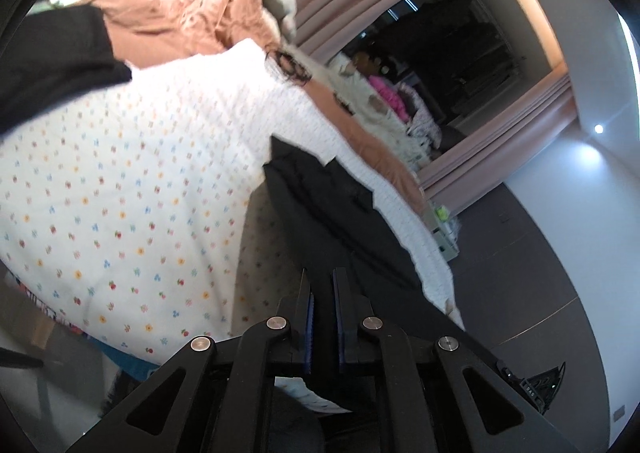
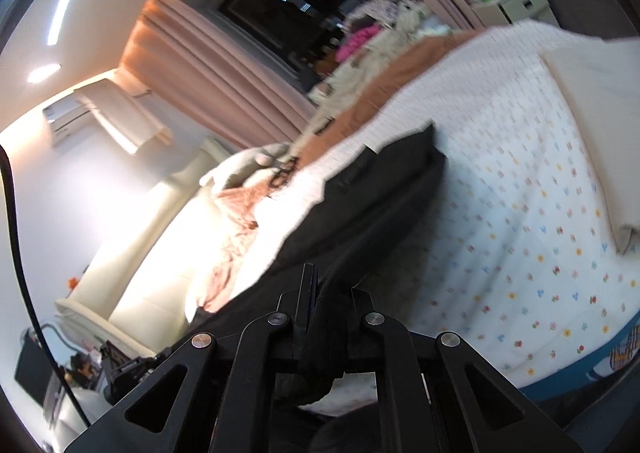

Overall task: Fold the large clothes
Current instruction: 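Grasp the shirt hem with both tools and lift it toward the collar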

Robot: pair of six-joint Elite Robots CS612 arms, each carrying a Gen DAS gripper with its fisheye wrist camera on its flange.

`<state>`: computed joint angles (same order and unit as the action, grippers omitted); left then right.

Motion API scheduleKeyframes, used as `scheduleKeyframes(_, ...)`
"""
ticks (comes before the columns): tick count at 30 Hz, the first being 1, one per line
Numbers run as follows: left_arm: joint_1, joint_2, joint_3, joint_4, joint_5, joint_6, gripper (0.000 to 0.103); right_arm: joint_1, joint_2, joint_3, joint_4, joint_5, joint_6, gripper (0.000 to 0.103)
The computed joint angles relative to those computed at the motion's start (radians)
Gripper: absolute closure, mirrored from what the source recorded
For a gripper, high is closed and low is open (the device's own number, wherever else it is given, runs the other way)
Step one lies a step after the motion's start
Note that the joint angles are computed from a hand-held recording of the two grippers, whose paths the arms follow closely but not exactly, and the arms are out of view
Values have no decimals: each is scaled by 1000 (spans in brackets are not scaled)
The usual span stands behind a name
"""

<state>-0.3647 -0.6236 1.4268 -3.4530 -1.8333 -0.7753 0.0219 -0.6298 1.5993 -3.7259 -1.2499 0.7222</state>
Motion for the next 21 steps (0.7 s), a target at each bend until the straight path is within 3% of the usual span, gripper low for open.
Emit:
scheduleKeyframes(12, -12, -119, 137, -242, 35, 5, 95, 33, -94, 76, -157, -4, -55, 94)
scheduleKeyframes(16, -15, -131, 155, -267, 48, 13, 95, 40, -106, 84, -173, -19, -77, 94)
scheduleKeyframes(21, -14, -116, 134, -234, 52, 4, 95, 33, -94, 71, -149, -19, -61, 94)
